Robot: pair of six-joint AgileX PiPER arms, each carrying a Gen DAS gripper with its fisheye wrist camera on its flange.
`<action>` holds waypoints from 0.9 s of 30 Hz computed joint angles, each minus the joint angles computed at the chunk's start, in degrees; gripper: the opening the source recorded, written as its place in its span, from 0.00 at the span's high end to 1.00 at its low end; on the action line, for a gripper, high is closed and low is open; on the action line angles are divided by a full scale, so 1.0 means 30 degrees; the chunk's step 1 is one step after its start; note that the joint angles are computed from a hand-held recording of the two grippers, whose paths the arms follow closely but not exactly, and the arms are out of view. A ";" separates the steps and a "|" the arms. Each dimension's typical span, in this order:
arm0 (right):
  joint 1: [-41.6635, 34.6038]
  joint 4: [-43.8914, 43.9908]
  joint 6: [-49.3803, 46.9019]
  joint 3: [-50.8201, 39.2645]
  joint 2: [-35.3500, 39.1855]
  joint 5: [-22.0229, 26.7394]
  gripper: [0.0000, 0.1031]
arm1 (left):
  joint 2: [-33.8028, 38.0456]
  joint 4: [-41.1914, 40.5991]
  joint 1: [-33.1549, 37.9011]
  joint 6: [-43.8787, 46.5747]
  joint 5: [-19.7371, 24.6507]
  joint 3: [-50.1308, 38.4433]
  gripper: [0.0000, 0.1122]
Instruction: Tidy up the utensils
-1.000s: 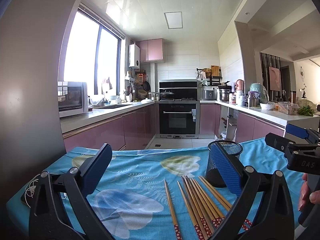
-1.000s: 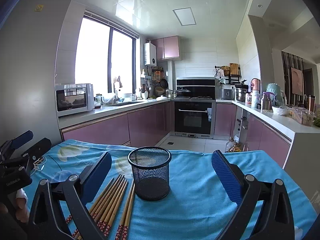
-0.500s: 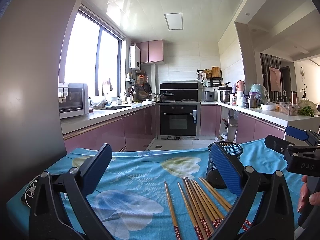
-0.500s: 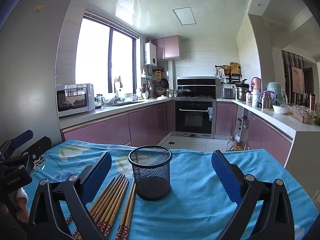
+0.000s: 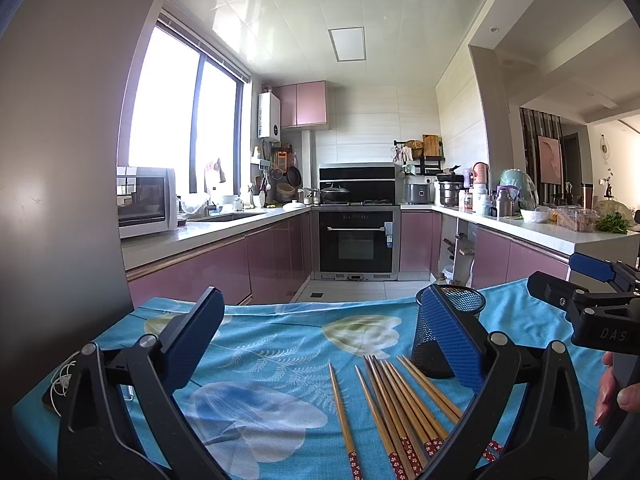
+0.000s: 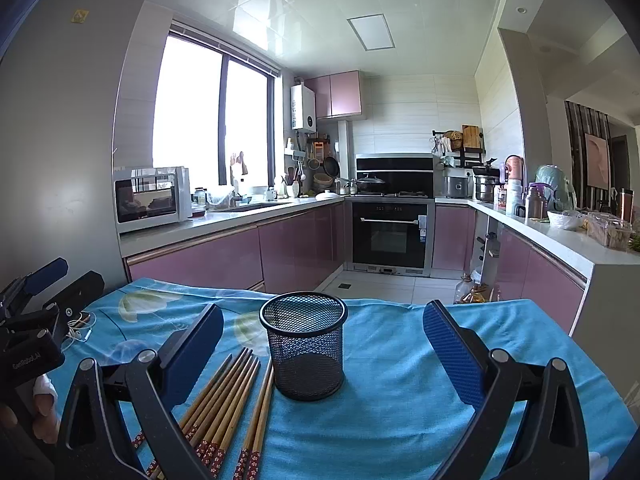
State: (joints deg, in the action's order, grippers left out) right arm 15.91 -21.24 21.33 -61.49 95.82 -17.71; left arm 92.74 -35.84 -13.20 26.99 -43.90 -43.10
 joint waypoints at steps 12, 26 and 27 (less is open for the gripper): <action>0.0005 -0.0109 0.0114 -0.0100 0.0008 0.0085 0.06 | 0.0002 -0.0047 -0.0034 0.0037 -0.0055 0.0029 0.13; 0.0028 -0.0256 0.0247 -0.0120 -0.0025 0.0205 0.06 | 0.0007 0.0032 -0.0033 -0.0040 -0.0087 0.0069 0.13; 0.0069 -0.0245 0.0242 -0.0119 -0.0044 0.0253 0.06 | -0.0018 0.0021 -0.0021 -0.0042 -0.0048 0.0071 0.13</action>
State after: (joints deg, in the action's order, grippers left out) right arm 16.11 -21.97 22.06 -61.85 95.69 -16.95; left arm 92.69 -35.78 -13.26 26.86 -44.04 -42.88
